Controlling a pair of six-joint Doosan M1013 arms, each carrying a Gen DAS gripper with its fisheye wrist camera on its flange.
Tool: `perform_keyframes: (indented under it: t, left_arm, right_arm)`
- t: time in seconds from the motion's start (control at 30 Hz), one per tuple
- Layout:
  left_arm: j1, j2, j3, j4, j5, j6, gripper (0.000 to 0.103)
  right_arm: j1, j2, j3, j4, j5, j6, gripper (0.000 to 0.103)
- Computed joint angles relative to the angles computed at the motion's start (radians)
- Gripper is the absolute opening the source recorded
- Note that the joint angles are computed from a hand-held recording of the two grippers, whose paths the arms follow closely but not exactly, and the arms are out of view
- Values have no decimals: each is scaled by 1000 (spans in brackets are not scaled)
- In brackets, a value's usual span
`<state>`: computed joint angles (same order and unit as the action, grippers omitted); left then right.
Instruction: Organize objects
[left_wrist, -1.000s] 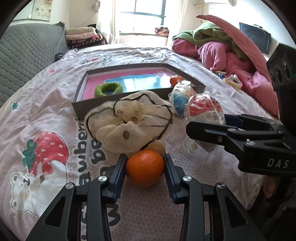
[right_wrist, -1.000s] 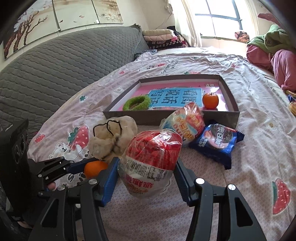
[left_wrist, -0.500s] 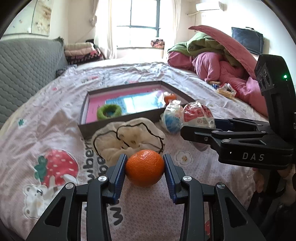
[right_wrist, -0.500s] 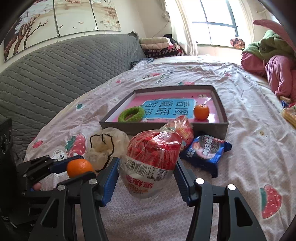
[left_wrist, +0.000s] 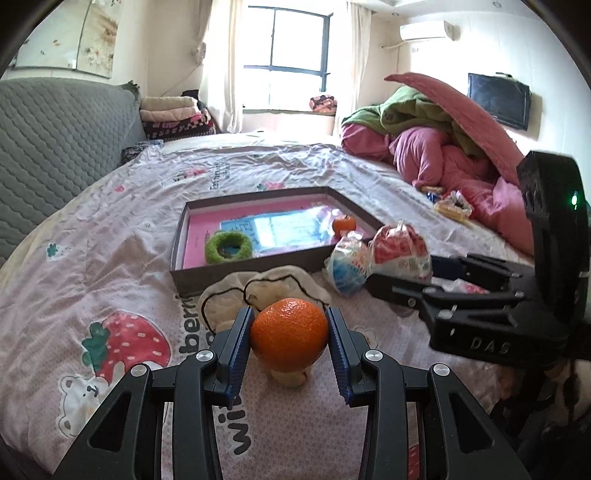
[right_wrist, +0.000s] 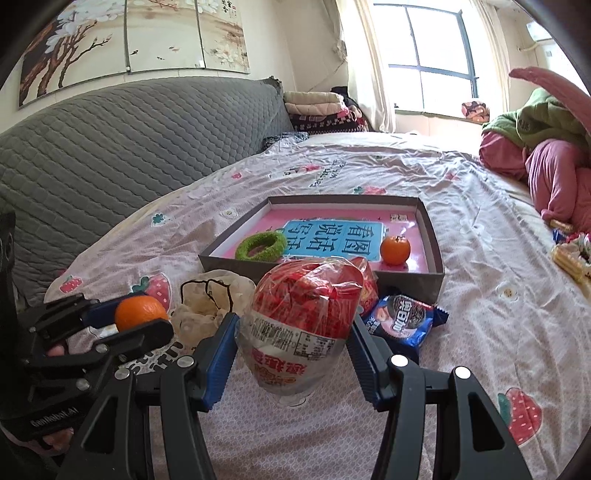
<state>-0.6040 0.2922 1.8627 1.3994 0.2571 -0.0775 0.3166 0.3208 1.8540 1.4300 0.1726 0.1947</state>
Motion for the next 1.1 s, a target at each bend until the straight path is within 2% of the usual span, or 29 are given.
perform_keyframes:
  t: [0.07,0.23,0.33,0.6,0.73,0.87,1.0,1.1]
  left_arm:
    - [0,-3,1,26,4,-25,40]
    - [3,0,-7,-73,5,67,40]
    - [5,3,-8,-93,3,85,40]
    - [9,-2,-4,-38,-11,29,40]
    - [12,-5,-1,10,-19,-22,40]
    - [18,-3,-3,-13,-26,-7,40]
    - [24,-3,-5,-14,-30,-13,40]
    - [28,-5,-5,-10,-40,-23,40]
  right_arm:
    - [2,-1,1,30,-7,-34,58]
    - [4,-6,8,114,-13,-130,58]
    - [5,-8,11,173,-13,-197,58]
    - [10,-12,16,283,-15,-316,58]
    - [11,-12,17,297,-9,-335,58]
    - [15,-12,17,313,-15,-364,58]
    - [20,-15,21,406,-25,-466,58]
    - [18,-16,20,410,-21,-468,58]
